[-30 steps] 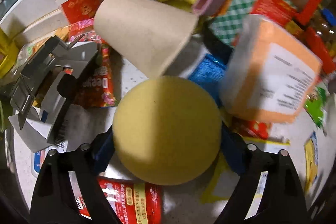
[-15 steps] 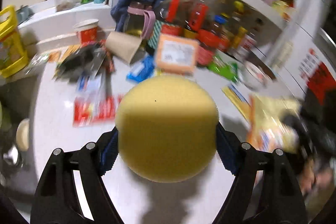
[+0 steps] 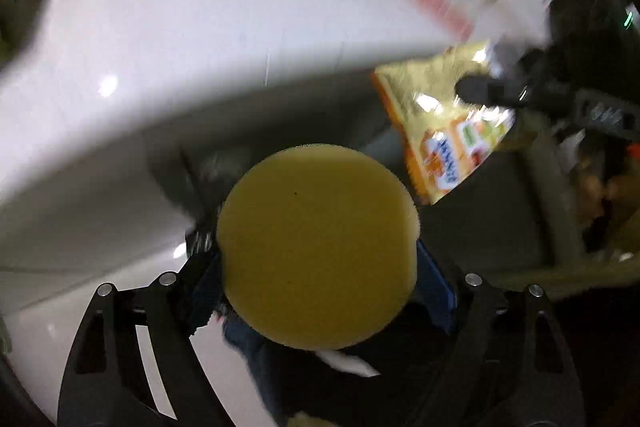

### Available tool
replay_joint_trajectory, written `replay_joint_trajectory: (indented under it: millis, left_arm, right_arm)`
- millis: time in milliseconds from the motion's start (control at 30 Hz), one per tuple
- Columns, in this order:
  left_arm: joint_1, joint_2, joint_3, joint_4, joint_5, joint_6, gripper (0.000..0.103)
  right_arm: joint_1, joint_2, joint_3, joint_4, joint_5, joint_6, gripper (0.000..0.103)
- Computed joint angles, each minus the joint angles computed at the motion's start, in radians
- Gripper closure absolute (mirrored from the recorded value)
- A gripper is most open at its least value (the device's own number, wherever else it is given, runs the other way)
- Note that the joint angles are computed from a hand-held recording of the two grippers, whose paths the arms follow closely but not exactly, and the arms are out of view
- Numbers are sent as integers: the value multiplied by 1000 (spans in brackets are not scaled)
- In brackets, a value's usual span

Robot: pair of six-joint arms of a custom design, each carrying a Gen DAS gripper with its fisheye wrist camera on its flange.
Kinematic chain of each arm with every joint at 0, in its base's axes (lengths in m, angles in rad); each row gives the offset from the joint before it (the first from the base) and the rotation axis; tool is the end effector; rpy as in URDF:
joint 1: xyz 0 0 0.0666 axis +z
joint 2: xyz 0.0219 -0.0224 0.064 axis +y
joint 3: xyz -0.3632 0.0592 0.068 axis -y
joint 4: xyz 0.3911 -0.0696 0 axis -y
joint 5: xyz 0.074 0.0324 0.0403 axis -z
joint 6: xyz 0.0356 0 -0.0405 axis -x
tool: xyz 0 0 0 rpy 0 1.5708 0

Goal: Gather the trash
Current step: 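Drop the sponge and wrapper into the trash bag with both tools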

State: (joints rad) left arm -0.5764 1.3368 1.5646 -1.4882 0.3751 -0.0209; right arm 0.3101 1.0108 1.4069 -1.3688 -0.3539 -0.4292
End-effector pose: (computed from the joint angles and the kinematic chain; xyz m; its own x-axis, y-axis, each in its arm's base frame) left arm 0.3426 -0.2387 0.4859 -0.7856 0.5339 -0.3127 0.6175 0.7081 -0.3424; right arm 0.2894 0.1053 0.5365 -0.9121 0.1176 -0.3928 -0.1018 0.8631 0.4947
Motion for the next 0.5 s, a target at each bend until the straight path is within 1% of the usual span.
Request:
replay_joint_trajectory:
  millis: [67,100,133,167,200,233,267,300,333,367,433,467,500]
  left_arm:
    - [-34,6,-113,56,-59,-3,23]
    - [-52,17,-170,96,-83,-2,23]
    - [-66,30,-196,121,-113,2,23]
    - [-83,50,-220,148,-152,7,22]
    - [-96,75,-238,174,-178,13,19]
    - [-112,120,-248,191,-218,25,17]
    - [-119,150,-246,186,-238,35,17]
    - [-123,199,-234,172,-245,43,17]
    - [-124,227,-227,165,-252,50,17]
    - [-125,236,-228,163,-264,55,17]
    - [-124,272,-198,124,-286,56,17]
    - [-118,270,-197,116,-273,55,17]
    - [-103,255,-202,123,-245,45,17]
  right_arm:
    - [29,-9,-101,29,18,-10,83]
    - [40,-7,-147,41,35,-14,83]
    - [47,-4,-176,52,43,-13,83]
    - [59,0,-227,81,70,-12,82]
    - [65,3,-253,93,91,-11,76]
    - [67,14,-275,103,109,-10,66]
    - [66,27,-300,117,128,-21,60]
    - [64,40,-312,123,146,-30,44]
    - [64,56,-316,118,167,-34,38]
    - [67,71,-314,110,196,-35,38]
    - [63,79,-305,95,208,-34,38]
    - [45,69,-303,82,194,-33,37]
    - [37,53,-299,76,184,-33,33]
